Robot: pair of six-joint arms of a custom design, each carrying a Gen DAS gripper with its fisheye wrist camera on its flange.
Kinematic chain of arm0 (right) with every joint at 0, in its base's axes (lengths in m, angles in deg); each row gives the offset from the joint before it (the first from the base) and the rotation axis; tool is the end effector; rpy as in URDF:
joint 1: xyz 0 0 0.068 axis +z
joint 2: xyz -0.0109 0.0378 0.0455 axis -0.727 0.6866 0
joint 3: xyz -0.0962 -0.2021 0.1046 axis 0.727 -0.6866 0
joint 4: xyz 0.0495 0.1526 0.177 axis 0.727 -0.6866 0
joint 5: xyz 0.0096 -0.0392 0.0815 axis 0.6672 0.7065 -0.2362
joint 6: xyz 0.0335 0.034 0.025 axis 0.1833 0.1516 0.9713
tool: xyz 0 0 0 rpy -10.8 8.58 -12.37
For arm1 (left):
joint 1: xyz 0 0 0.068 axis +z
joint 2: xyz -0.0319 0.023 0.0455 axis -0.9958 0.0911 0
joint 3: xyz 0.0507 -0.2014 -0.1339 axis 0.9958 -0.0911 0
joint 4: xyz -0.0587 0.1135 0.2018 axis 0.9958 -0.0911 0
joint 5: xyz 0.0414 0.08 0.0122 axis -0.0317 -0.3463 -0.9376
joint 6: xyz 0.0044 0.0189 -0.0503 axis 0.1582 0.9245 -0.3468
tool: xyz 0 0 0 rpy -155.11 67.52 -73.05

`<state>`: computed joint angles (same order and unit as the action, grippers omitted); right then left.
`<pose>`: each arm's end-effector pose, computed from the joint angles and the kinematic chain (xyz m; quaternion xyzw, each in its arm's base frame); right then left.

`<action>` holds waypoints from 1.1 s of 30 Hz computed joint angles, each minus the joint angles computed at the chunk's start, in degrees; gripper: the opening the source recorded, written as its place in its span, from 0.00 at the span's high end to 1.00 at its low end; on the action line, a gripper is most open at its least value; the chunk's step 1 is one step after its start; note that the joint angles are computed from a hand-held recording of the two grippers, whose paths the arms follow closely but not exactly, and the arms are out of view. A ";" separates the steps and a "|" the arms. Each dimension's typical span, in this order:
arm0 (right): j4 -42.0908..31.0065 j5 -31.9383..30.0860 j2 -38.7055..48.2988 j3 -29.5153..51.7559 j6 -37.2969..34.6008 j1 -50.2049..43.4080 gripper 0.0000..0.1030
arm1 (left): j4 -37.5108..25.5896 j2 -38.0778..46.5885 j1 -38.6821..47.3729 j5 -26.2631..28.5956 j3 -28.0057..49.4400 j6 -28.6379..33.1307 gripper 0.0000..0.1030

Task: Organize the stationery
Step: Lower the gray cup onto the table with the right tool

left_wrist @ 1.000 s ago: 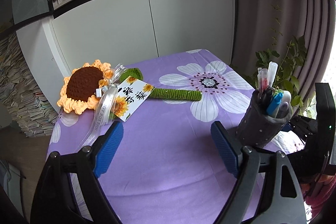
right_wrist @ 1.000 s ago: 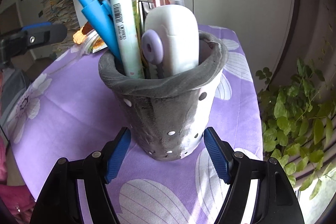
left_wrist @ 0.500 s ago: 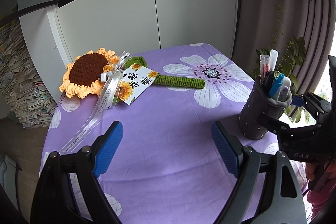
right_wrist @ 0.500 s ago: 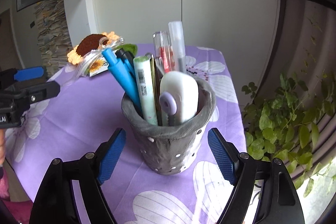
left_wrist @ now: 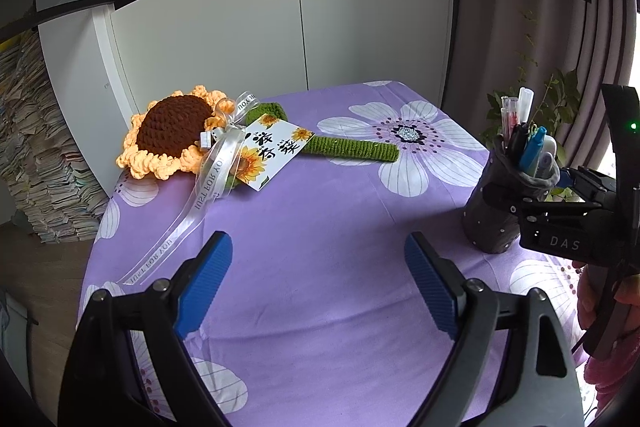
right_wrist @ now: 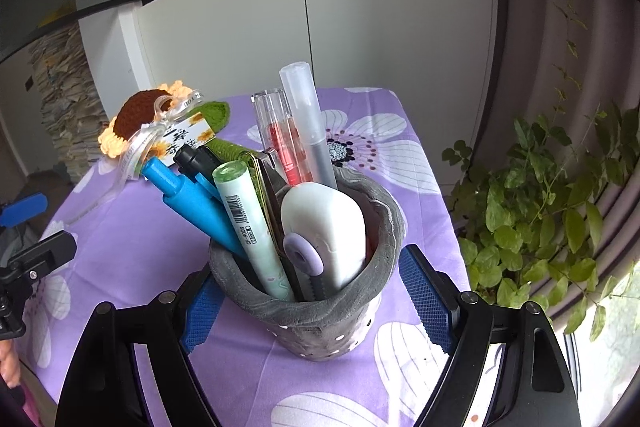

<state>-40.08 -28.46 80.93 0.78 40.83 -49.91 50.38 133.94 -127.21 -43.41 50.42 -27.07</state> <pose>0.3655 -0.0049 0.1545 -0.1983 0.8776 0.1422 0.4127 0.2606 -0.2080 0.1816 -0.0499 0.8994 0.0625 0.4297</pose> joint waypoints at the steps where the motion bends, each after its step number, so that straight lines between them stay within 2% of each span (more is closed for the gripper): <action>1: 0.37 0.73 -0.36 -0.36 0.21 0.35 0.18 | 0.48 -0.36 0.23 0.34 -0.56 0.23 0.15; 3: 0.84 1.72 -0.58 -0.69 0.49 0.75 0.18 | 1.52 -1.03 0.65 0.93 -1.67 0.83 0.15; 6: 1.33 1.86 -0.76 -0.83 1.73 0.92 0.30 | 2.66 -1.79 1.35 1.19 -2.96 1.60 0.15; 15: 0.37 4.38 -1.37 -0.26 4.15 2.29 0.31 | 5.63 -5.29 3.50 2.24 -7.62 2.67 0.15; 19: 2.19 6.78 -4.65 -2.74 3.31 4.11 0.31 | 6.27 -6.31 4.60 2.94 -9.33 2.37 0.14; 22: 2.49 5.90 -7.10 -4.00 2.78 5.53 0.30 | 6.38 -7.16 5.42 3.37 -10.62 1.84 0.14; 33: 1.30 8.90 -6.59 -1.58 3.60 15.28 0.31 | 6.89 -14.69 8.98 2.74 -19.18 0.17 0.13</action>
<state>-38.78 -19.56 74.34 -0.80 44.43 -34.64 57.27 119.25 -118.23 -40.67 31.24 -26.90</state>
